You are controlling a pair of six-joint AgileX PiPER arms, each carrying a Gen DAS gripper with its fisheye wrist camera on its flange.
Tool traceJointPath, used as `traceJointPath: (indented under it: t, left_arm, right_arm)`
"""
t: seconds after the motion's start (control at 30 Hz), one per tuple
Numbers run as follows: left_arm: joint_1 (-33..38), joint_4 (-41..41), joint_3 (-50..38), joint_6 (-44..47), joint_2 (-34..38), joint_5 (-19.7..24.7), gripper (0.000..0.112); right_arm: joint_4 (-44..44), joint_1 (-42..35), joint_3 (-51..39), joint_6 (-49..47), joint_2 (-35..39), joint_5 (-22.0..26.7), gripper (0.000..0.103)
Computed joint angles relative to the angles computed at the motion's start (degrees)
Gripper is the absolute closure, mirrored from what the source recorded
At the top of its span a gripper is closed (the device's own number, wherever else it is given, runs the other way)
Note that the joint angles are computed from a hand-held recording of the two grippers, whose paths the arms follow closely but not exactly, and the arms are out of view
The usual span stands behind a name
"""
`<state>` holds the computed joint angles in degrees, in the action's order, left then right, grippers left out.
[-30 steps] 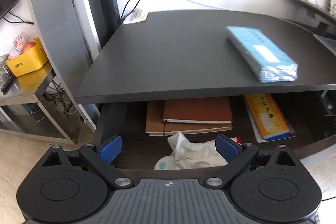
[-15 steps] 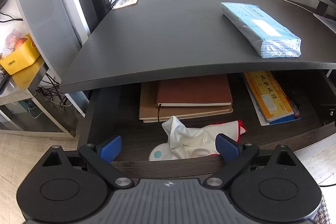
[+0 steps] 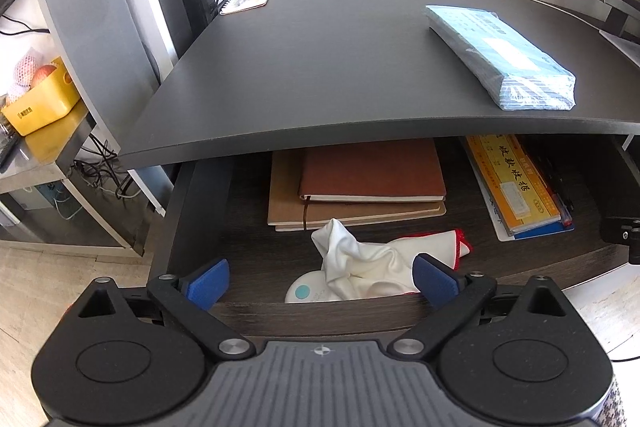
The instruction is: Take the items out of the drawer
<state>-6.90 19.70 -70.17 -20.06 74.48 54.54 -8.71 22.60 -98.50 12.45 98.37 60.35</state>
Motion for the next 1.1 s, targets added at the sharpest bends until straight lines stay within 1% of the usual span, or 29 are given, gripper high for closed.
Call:
traceJointPath:
  t: [0.2,0.43,0.67,0.83,1.1]
  left_arm:
    - [-0.96,1.25,0.64,-1.38,-0.42,0.24,0.013]
    - [-2.82,3.87,1.46,-3.88,-1.29,1.05,0.013]
    - [-4.21,5.84,1.95,-5.39,-1.79,1.82,0.013]
    - [-5.03,7.06,2.31,-6.33,-2.15,2.16,0.013]
    - [-5.13,7.65,1.00,-6.57,-0.92,2.39,0.013]
  right_arm:
    - [-2.28,1.01,0.26,1.58,-0.12,0.42,0.001]
    - [-2.89,1.39,0.46,2.24,-0.48,0.88,0.001]
    - [-1.97,1.13,-1.56,1.34,0.23,3.11,0.000]
    - [-1.24,0.79,-2.24,0.61,0.31,3.84,0.000]
    - [-0.93,0.78,-4.43,0.25,1.62,5.43,0.000]
